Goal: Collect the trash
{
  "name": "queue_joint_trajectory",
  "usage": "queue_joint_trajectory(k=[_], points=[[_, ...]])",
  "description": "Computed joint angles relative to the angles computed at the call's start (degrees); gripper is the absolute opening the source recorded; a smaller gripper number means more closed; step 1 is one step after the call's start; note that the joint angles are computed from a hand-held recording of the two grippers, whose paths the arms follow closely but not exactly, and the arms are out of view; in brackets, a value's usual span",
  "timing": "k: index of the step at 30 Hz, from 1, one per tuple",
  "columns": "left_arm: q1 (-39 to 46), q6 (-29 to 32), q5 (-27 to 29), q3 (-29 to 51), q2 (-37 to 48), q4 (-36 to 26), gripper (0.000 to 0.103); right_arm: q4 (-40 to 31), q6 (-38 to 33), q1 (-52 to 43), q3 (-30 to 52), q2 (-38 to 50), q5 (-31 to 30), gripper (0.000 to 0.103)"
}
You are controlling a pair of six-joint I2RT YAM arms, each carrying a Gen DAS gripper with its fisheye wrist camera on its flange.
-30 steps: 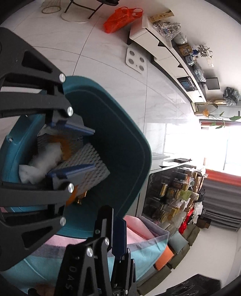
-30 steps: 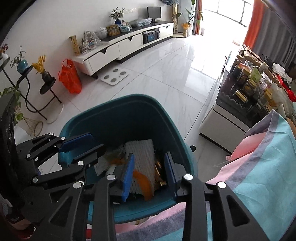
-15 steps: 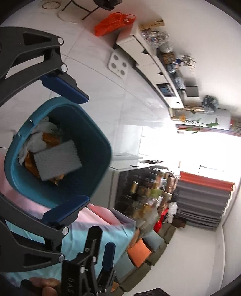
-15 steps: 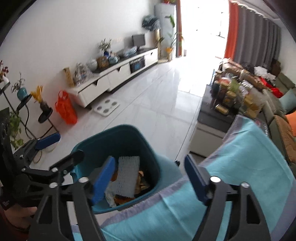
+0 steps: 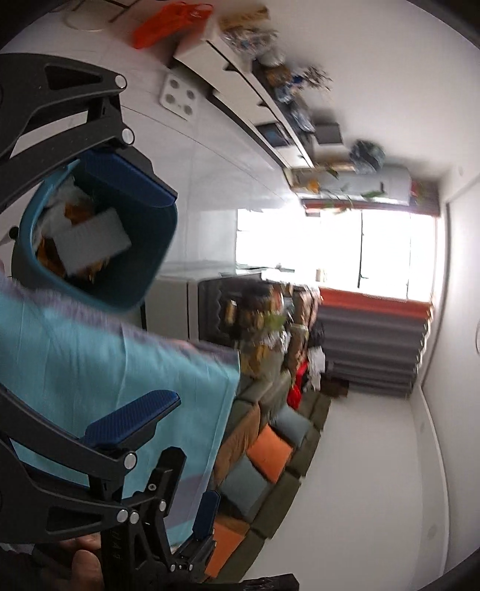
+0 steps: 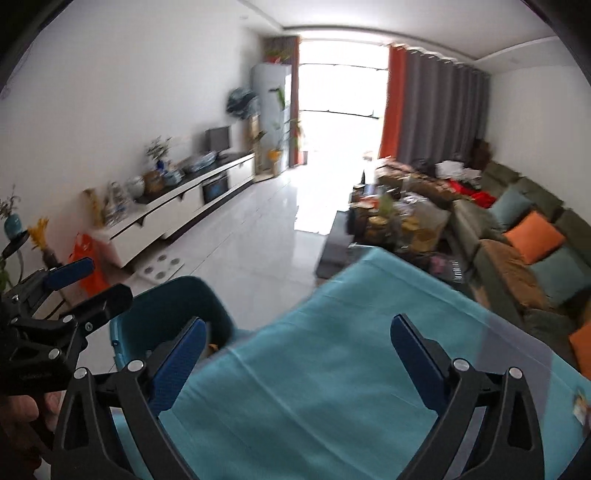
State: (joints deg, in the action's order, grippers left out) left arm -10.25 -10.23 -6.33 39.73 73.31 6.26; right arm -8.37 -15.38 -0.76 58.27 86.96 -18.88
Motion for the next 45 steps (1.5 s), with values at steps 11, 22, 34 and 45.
queue_joint_trajectory(k=[11, 22, 34, 45], points=[[-21.47, -0.18, -9.62, -0.12, -1.87, 1.26, 0.098, 6.87, 0.32, -19.86, -16.29, -16.04, -7.45, 0.096], [-36.76, 0.99, -16.07, -1.20, 1.36, 8.63, 0.098, 11.25, -0.02, -40.14, -28.09, -26.97, -15.27, 0.096], [-37.58, 1.50, -18.42, -5.71, -0.34, 15.29, 0.098, 14.34, 0.70, -51.94, -34.61, -34.43, -21.97, 0.096], [-40.97, 5.24, -21.57, -10.97, -2.52, 24.41, 0.098, 15.77, 4.77, -60.08, -42.14, -46.27, -24.87, 0.096]])
